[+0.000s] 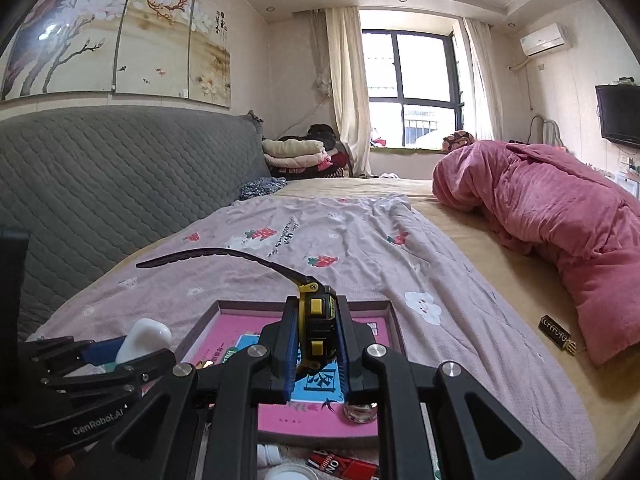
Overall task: Organize rigid objects
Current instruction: 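Lift the earbuds case with the left tool while the right tool lifts the watch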
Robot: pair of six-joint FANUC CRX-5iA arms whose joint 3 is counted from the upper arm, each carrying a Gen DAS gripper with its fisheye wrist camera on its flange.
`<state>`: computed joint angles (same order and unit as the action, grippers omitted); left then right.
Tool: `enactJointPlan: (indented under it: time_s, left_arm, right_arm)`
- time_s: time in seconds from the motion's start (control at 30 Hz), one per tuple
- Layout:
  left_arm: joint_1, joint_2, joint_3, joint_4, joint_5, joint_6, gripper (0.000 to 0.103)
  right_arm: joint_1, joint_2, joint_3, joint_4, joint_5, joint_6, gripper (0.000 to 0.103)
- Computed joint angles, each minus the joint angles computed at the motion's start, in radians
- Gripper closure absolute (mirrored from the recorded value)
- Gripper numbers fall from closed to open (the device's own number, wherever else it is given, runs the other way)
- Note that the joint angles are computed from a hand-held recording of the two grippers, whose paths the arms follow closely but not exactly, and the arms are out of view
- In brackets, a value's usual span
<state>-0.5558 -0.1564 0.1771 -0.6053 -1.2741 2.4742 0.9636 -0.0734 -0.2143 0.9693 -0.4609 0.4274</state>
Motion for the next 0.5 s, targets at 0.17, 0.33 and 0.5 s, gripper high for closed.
enactJointPlan:
  time_s: [0.17, 0.33, 0.5]
  left_arm:
    - [0.008, 0.005, 0.006, 0.001, 0.006, -0.008, 0.057]
    - [0.038, 0.012, 0.008, 0.036, 0.021, -0.025, 0.057]
    - [0.059, 0.015, 0.008, 0.050, 0.038, -0.022, 0.057]
  right_arm:
    - [-0.012, 0.014, 0.015, 0.000, 0.014, -0.022, 0.087]
    - [-0.008, 0.038, 0.050, -0.028, -0.019, 0.028, 0.087]
    - [-0.013, 0.043, 0.043, 0.017, -0.017, 0.002, 0.087]
